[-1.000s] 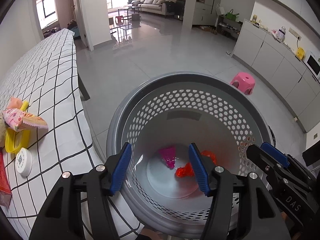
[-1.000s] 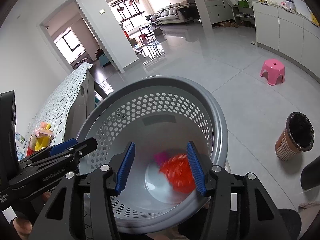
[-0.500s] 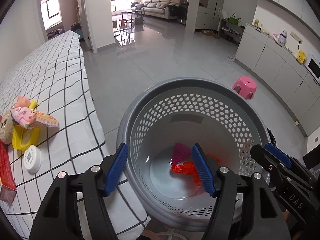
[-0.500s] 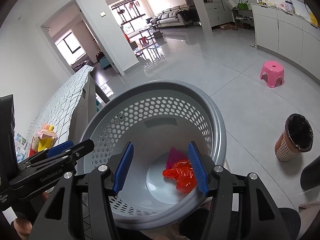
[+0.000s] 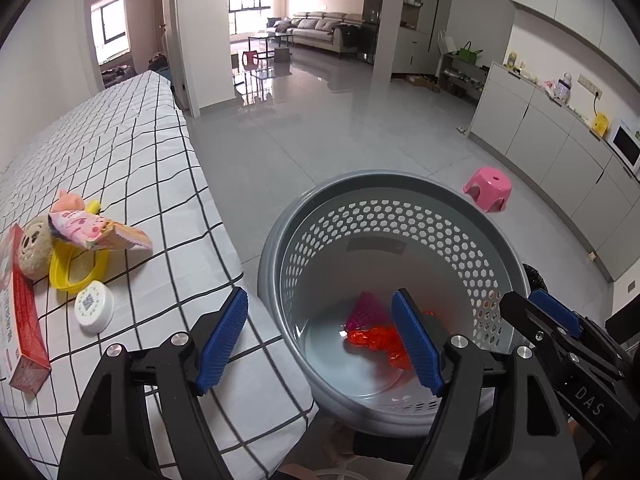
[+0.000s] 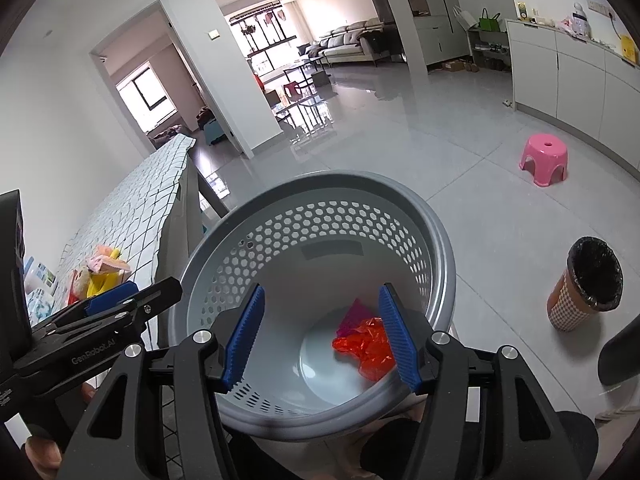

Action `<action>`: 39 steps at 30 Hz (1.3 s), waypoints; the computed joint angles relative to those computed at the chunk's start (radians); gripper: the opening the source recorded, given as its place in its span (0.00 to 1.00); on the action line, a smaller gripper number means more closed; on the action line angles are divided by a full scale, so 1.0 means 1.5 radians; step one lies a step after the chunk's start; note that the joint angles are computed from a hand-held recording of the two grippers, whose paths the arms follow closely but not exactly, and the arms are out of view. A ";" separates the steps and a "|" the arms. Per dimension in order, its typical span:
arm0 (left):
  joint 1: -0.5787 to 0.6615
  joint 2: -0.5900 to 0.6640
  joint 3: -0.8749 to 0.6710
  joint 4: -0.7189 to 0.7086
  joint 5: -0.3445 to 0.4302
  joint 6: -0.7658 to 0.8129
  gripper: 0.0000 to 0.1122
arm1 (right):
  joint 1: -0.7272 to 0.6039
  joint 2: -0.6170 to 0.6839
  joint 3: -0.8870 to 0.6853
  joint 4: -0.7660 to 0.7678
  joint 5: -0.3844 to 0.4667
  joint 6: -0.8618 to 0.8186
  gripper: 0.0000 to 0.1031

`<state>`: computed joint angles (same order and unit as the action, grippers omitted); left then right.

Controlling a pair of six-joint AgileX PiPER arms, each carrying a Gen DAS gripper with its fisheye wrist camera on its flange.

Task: Collect trash
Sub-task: 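Move both grippers back over the bed toward the remaining items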

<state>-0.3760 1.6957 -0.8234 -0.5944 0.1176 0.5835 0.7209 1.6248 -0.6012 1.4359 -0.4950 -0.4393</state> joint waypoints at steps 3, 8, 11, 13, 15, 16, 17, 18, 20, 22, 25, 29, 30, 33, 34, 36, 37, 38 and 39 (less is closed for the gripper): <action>0.015 -0.019 0.021 -0.128 -0.002 0.133 0.68 | 0.022 -0.002 -0.005 0.027 -0.017 -0.017 0.59; 0.048 -0.051 0.048 -0.274 0.011 0.289 0.68 | 0.051 0.003 -0.024 0.070 -0.034 -0.055 0.59; 0.067 -0.071 0.066 -0.326 0.013 0.346 0.68 | 0.071 0.008 -0.042 0.092 -0.048 -0.081 0.62; 0.082 -0.082 0.076 -0.351 0.016 0.376 0.69 | 0.083 0.013 -0.052 0.099 -0.057 -0.090 0.64; 0.100 -0.095 0.088 -0.382 0.016 0.411 0.69 | 0.093 0.021 -0.067 0.099 -0.060 -0.100 0.64; 0.109 -0.102 0.092 -0.382 0.017 0.414 0.70 | 0.095 0.027 -0.075 0.098 -0.058 -0.104 0.65; 0.117 -0.107 0.097 -0.392 0.017 0.426 0.70 | 0.096 0.032 -0.081 0.097 -0.055 -0.106 0.65; 0.131 -0.114 0.102 -0.399 0.018 0.435 0.70 | 0.097 0.038 -0.089 0.096 -0.051 -0.112 0.65; 0.153 -0.124 0.113 -0.422 0.020 0.461 0.70 | 0.100 0.053 -0.113 0.100 -0.043 -0.132 0.65; 0.169 -0.134 0.118 -0.414 0.020 0.454 0.70 | 0.100 0.066 -0.137 0.102 -0.033 -0.153 0.65; 0.204 -0.153 0.133 -0.426 0.023 0.472 0.70 | 0.102 0.091 -0.177 0.109 -0.018 -0.189 0.65; 0.259 -0.169 0.143 -0.455 0.036 0.516 0.70 | 0.104 0.125 -0.229 0.123 0.003 -0.235 0.65; 0.275 -0.171 0.145 -0.465 0.038 0.530 0.70 | 0.104 0.134 -0.244 0.129 0.010 -0.251 0.65; 0.311 -0.176 0.148 -0.475 0.042 0.550 0.70 | 0.107 0.160 -0.283 0.147 0.024 -0.290 0.65; 0.323 -0.180 0.151 -0.475 0.046 0.554 0.70 | 0.107 0.164 -0.290 0.148 0.029 -0.296 0.65; 0.349 -0.177 0.149 -0.476 0.054 0.562 0.70 | 0.109 0.186 -0.326 0.169 0.038 -0.334 0.65; 0.362 -0.177 0.150 -0.476 0.059 0.565 0.70 | 0.110 0.193 -0.339 0.179 0.041 -0.351 0.65; 0.378 -0.175 0.149 -0.477 0.064 0.569 0.70 | 0.111 0.205 -0.358 0.189 0.045 -0.371 0.65; 0.383 -0.175 0.151 -0.480 0.062 0.572 0.70 | 0.113 0.214 -0.372 0.196 0.048 -0.384 0.65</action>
<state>0.1992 1.4329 -0.5963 -1.3143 0.2109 1.4412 0.8900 1.9456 -1.1588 1.7298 -0.4227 -1.0154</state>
